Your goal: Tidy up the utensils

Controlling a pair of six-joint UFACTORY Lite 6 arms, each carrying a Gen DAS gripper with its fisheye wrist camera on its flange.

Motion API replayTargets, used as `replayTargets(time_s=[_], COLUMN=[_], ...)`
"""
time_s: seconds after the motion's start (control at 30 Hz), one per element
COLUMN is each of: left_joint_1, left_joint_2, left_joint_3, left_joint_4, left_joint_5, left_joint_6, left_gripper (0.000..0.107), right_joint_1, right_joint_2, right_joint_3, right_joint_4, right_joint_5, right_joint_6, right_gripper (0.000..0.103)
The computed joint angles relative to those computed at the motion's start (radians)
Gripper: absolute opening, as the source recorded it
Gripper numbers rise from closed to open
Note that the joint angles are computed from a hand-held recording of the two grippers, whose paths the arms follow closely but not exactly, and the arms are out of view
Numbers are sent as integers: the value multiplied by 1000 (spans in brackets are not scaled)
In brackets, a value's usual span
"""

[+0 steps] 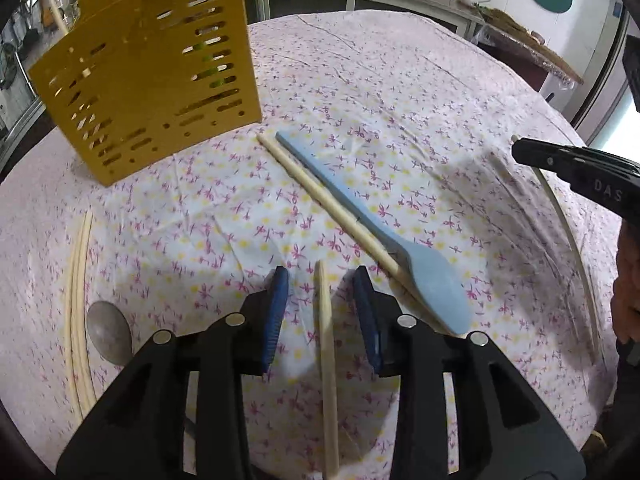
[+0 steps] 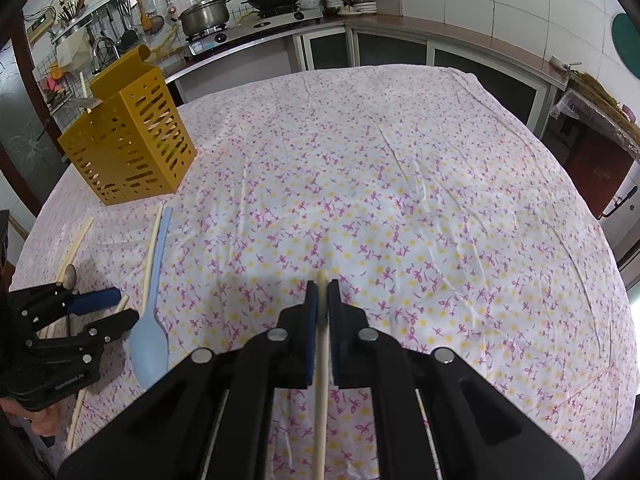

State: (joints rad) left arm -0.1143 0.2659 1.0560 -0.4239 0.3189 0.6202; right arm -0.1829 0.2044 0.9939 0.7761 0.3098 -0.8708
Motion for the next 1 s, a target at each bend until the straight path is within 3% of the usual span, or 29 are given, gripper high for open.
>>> replayTargets(time_s=[0.07, 0.1, 0.13, 0.17, 0.33, 0.5, 1.0], left_joint_1=[-7, -10, -10, -6, 30, 150, 385], left_joint_2=[6, 4, -5, -13, -92, -181, -330], left_joint_3=[2, -5, -20, -27, -58, -28, 101], left_joint_4=[23, 34, 37, 17, -177, -445, -532], left_joint_5=[-15, -33, -53, -55, -53, 74, 272], left_joint_6=[-34, -46, -52, -35, 171, 425, 487], left_gripper=[29, 18, 15, 3, 3, 3, 3], right_joint_1=[-7, -11, -17, -20, -31, -14, 96], right_joint_2=[-4, -9, -16, -21, -59, -117, -269], right_joint_3=[-11, -19, -30, -38, -41, -7, 106], right_joint_4=[19, 29, 39, 45, 63, 92, 52], right_joint_5=[2, 4, 7, 7, 30, 68, 111], right_joint_6=[-21, -32, -45, -53, -61, -60, 30], right_gripper=[6, 6, 6, 6, 6, 6, 6])
